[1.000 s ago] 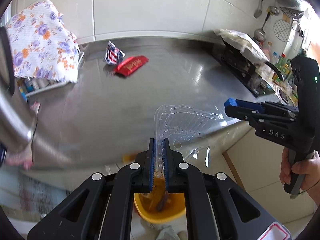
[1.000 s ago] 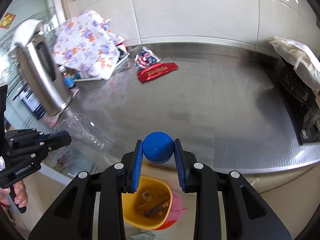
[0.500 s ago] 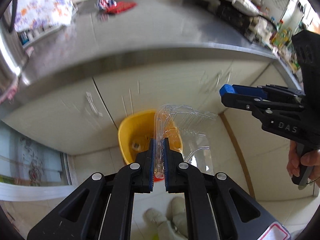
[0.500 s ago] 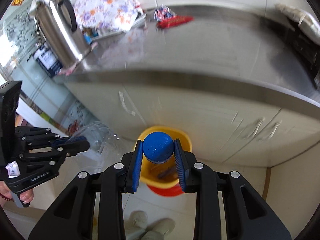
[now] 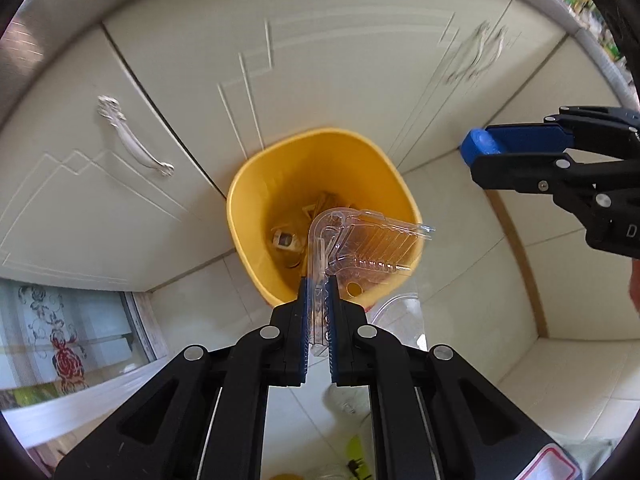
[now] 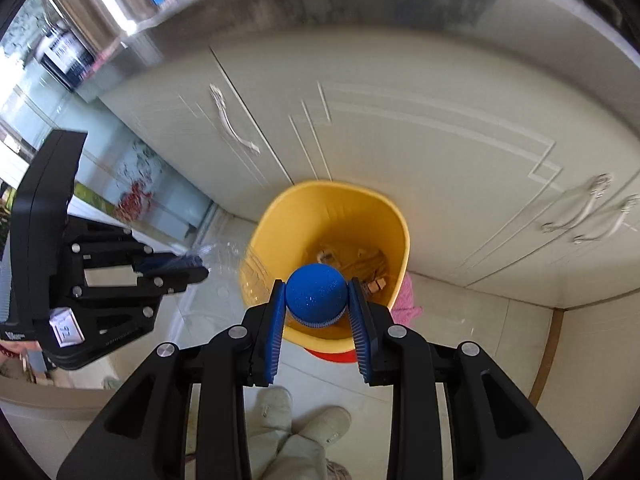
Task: Collect trash
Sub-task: 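Carry the plastic tray and bottle cap down over the yellow bin, then open both grippers to drop the tray and cap into the bin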
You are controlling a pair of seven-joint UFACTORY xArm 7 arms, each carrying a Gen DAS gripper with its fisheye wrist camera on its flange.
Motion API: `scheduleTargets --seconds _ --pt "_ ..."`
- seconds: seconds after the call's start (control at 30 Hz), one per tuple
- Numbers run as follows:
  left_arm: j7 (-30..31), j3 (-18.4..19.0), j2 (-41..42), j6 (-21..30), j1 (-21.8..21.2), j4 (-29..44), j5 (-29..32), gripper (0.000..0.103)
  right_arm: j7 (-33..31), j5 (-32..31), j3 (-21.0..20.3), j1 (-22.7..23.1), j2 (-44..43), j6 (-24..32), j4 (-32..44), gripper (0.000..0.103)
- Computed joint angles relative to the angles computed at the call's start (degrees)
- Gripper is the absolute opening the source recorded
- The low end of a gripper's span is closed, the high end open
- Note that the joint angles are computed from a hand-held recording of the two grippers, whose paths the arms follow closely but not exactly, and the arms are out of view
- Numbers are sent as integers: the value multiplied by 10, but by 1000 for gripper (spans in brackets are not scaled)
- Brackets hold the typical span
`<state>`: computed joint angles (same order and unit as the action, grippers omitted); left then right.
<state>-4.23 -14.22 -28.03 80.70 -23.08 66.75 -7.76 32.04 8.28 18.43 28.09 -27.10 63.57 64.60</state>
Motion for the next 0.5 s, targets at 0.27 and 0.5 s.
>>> scheduleTargets --seconds 0.27,0.5 --pt "25 4 27 -35 -4 -40 6 9 -50 31 -19 13 43 -38 -41 32" --pt "22 6 51 -50 -5 -56 6 9 -70 59 -33 14 67 -58 -69 32"
